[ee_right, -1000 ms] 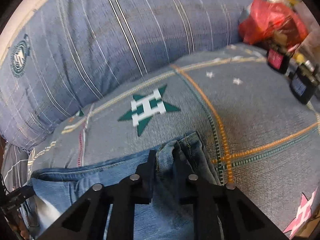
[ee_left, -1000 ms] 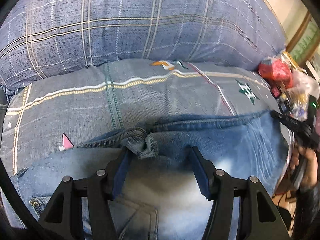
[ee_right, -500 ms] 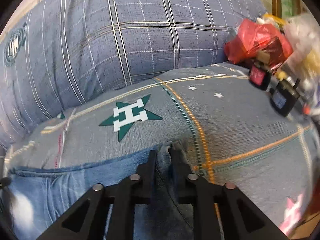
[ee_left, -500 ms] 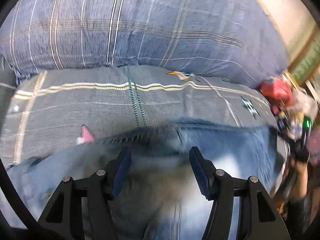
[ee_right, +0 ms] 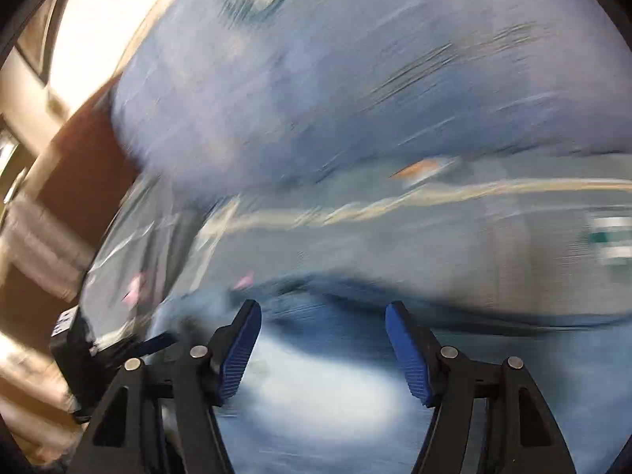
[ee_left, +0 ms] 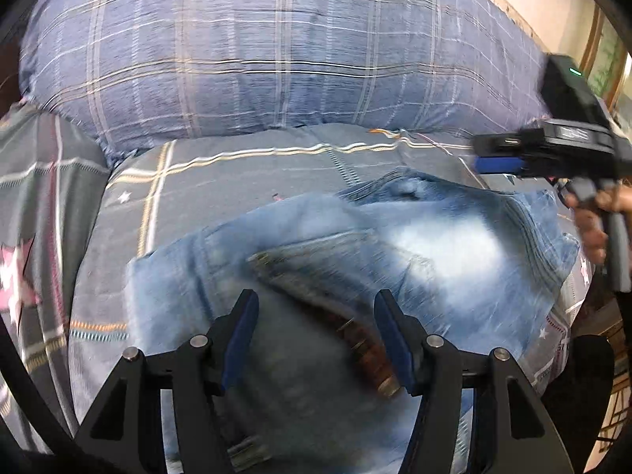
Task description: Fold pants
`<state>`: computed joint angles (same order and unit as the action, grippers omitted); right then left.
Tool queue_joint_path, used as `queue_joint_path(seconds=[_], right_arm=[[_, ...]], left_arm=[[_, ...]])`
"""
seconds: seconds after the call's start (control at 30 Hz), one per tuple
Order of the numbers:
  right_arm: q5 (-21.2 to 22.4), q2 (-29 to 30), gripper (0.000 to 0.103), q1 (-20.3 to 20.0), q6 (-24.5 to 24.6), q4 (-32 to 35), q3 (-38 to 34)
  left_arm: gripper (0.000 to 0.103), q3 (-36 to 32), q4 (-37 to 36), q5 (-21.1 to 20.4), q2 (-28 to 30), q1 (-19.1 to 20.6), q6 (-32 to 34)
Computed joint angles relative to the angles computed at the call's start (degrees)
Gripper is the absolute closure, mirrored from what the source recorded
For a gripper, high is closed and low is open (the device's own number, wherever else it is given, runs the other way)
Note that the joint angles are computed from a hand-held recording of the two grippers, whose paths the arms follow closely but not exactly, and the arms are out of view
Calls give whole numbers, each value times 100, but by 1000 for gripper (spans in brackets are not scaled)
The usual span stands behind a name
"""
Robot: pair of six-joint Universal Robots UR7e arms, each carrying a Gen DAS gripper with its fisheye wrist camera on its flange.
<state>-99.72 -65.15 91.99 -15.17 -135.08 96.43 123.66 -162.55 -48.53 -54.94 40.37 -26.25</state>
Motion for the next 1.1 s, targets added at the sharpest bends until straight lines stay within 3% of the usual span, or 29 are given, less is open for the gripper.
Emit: queue_joint_path(seconds=[0.13, 0.2, 0.27, 0.33, 0.47, 0.57, 0.63, 0.73, 0.87, 0.93, 1.0, 1.03, 1.07, 1.1], right_arm=[[-163, 855, 36, 234, 198, 678, -662], [-470, 1259, 43, 297, 463, 899, -989], [-974, 1461, 73, 410, 462, 779, -1066], [-1418, 1562, 86, 495, 368, 426, -1027], [-1336, 1506, 91, 503, 194, -563, -790], [-1613, 1706, 91, 451, -36, -1135, -650], [-1541, 1791, 91, 330, 32, -1288, -579], [-950, 1622, 88, 130, 211, -1762, -336], [-889, 1332, 87, 245, 124, -2226, -98], [-888, 1074, 83, 326, -32, -2440, 146], [-797, 713, 68, 401, -164, -2377, 487], [-747, 578, 47, 408, -201, -2334, 655], [-703, 417, 32, 410, -237, -2278, 899], [-683, 340, 32, 402, -276, -2301, 1066]], left_arm=[[41, 255, -160, -78, -49, 174, -203], [41, 250, -158, -118, -70, 175, -221], [41, 192, 21, -39, -45, 163, -213], [41, 167, 125, 9, -1, 155, -259], [39, 167, 257, -140, -90, 229, -340], [39, 199, 217, -259, -141, 264, -376], [39, 235, 140, -268, -161, 260, -342], [39, 352, -108, -185, -236, 162, -294], [39, 637, -1012, 204, -346, -98, -2], [39, 603, -1021, 223, -354, -48, -52], [39, 433, -387, 167, -324, 117, -447], [39, 303, 36, 140, -252, 242, -645], [33, 249, 220, 79, -196, 330, -759], [31, 252, 163, -113, -224, 446, -910]])
